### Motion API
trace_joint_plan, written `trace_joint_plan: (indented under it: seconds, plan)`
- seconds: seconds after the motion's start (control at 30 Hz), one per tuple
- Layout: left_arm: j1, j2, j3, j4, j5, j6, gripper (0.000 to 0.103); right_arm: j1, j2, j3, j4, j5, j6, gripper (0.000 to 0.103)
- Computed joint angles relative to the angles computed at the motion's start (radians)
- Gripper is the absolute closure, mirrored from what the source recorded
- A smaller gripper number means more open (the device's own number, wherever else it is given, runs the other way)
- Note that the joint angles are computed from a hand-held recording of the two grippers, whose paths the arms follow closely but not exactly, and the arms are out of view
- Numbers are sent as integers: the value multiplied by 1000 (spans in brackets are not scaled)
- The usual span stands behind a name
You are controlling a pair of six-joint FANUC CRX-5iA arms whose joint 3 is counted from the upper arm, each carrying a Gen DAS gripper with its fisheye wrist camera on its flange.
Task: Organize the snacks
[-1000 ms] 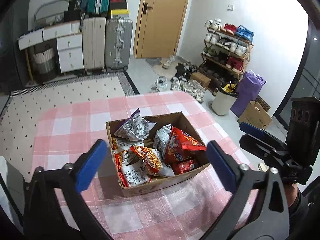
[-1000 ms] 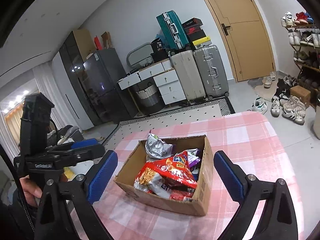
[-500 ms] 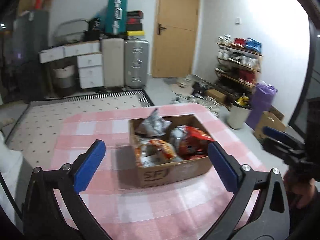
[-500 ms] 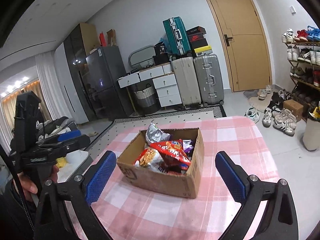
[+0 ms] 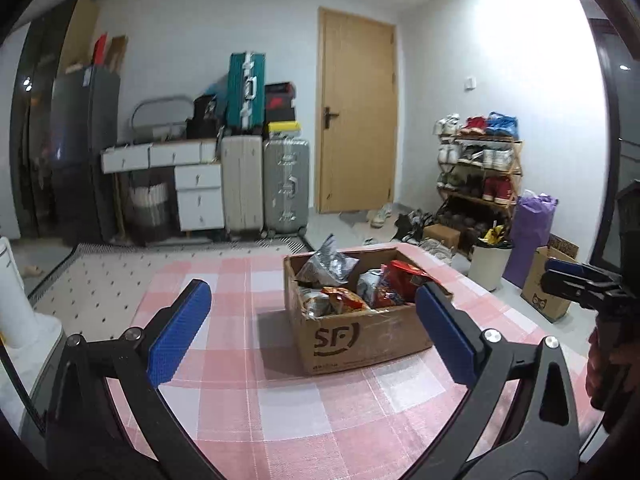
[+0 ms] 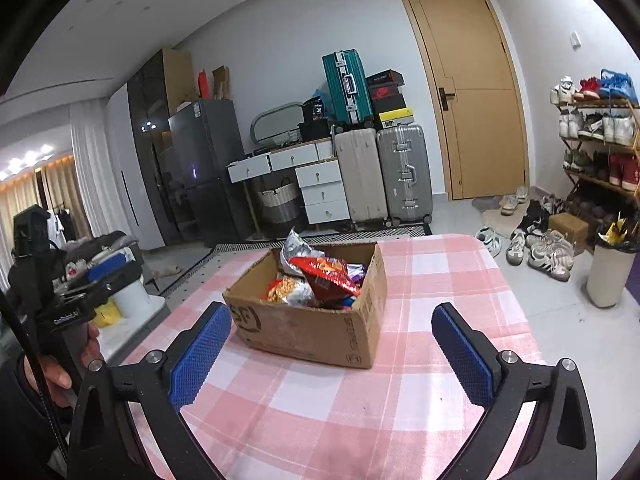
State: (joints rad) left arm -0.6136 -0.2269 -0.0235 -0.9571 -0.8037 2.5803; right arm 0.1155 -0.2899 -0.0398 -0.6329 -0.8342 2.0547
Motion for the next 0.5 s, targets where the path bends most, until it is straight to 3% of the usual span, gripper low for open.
trace_joint_plan:
  seconds: [0.3, 0.5]
  plan:
    - [-96, -14, -97, -158, -35, 193, 1, 33, -85, -144, 26, 134, 95, 1]
    - [-152, 39, -118, -280, -161, 346, 1, 29, -79, -193, 7, 198, 161, 1]
